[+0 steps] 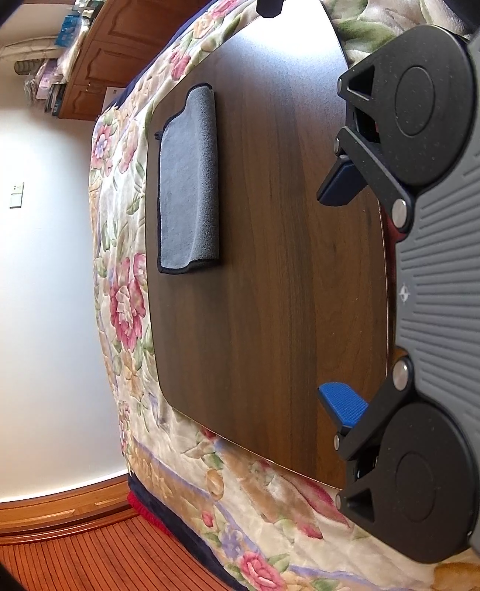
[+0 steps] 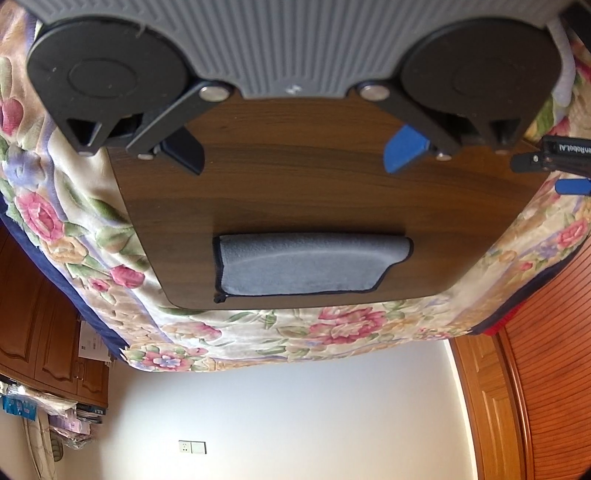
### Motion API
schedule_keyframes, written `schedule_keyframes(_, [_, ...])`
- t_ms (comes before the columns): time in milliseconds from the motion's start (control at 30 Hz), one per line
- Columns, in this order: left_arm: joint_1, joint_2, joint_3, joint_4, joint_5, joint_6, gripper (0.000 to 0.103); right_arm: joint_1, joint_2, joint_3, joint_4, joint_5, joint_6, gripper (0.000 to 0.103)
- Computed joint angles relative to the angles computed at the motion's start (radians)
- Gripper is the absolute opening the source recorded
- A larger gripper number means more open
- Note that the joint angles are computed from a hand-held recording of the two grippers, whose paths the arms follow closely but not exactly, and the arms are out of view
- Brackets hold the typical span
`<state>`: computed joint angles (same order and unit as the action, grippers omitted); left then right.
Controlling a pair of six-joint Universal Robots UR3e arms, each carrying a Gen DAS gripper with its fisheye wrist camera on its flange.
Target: Fold towel
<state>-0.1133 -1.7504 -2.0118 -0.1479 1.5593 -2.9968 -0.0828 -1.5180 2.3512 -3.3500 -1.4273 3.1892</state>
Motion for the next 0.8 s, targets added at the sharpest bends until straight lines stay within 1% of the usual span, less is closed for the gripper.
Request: schedule_keyframes(800, [0.004,-0.013,0.013,-0.007,0.001,-0.01,0.103,-0.003,0.002,-0.002,0.001,0.003,-0.002,0.103])
